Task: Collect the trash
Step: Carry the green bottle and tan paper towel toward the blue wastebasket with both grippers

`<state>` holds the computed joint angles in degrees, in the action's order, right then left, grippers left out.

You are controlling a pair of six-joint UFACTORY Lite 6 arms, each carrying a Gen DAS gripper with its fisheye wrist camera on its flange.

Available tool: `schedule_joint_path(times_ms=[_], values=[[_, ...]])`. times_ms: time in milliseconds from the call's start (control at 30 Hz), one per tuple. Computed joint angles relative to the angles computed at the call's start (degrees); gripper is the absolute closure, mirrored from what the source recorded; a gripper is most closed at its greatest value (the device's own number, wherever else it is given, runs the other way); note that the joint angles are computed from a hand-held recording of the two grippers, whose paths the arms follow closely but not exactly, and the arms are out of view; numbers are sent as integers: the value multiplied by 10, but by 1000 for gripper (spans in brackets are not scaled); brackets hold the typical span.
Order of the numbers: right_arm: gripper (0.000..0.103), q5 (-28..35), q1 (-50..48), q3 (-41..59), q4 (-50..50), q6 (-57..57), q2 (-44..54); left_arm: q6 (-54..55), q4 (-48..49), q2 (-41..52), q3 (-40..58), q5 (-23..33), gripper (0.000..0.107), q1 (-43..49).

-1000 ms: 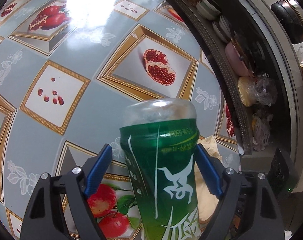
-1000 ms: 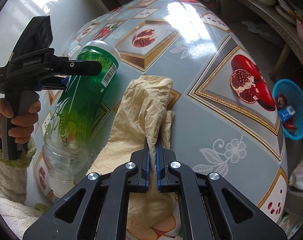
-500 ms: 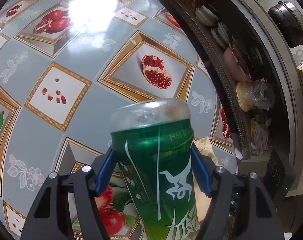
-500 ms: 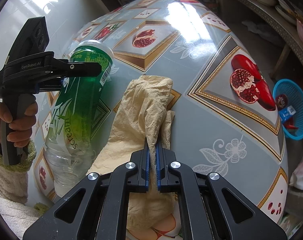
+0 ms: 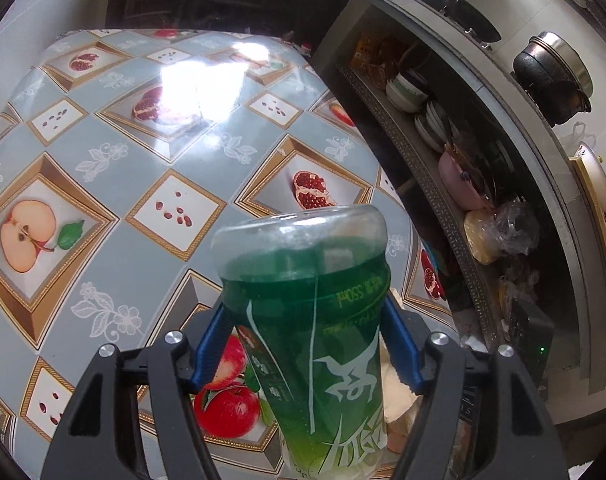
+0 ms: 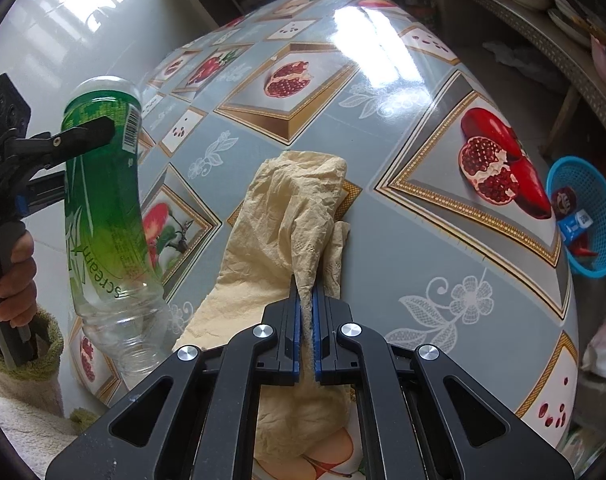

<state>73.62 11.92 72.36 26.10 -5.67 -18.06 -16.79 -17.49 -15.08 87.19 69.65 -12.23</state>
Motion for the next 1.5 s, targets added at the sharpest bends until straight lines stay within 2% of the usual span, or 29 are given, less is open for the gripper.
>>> schedule_joint_path(times_ms=[167,500,833,1500], values=[[100,5,-19,-6,15,-12,-1,-46,58,-16,27,5,40,-46],[100,28,-75,-20,55,-52,-6,-165,213,5,96,32,40,-198],[101,44,-97,-7,66,-66,-2,-210,302,29,152,69,40,-286],[101,84,-153,70,91,-87,25,-242,392,72,253,124,40,-373]])
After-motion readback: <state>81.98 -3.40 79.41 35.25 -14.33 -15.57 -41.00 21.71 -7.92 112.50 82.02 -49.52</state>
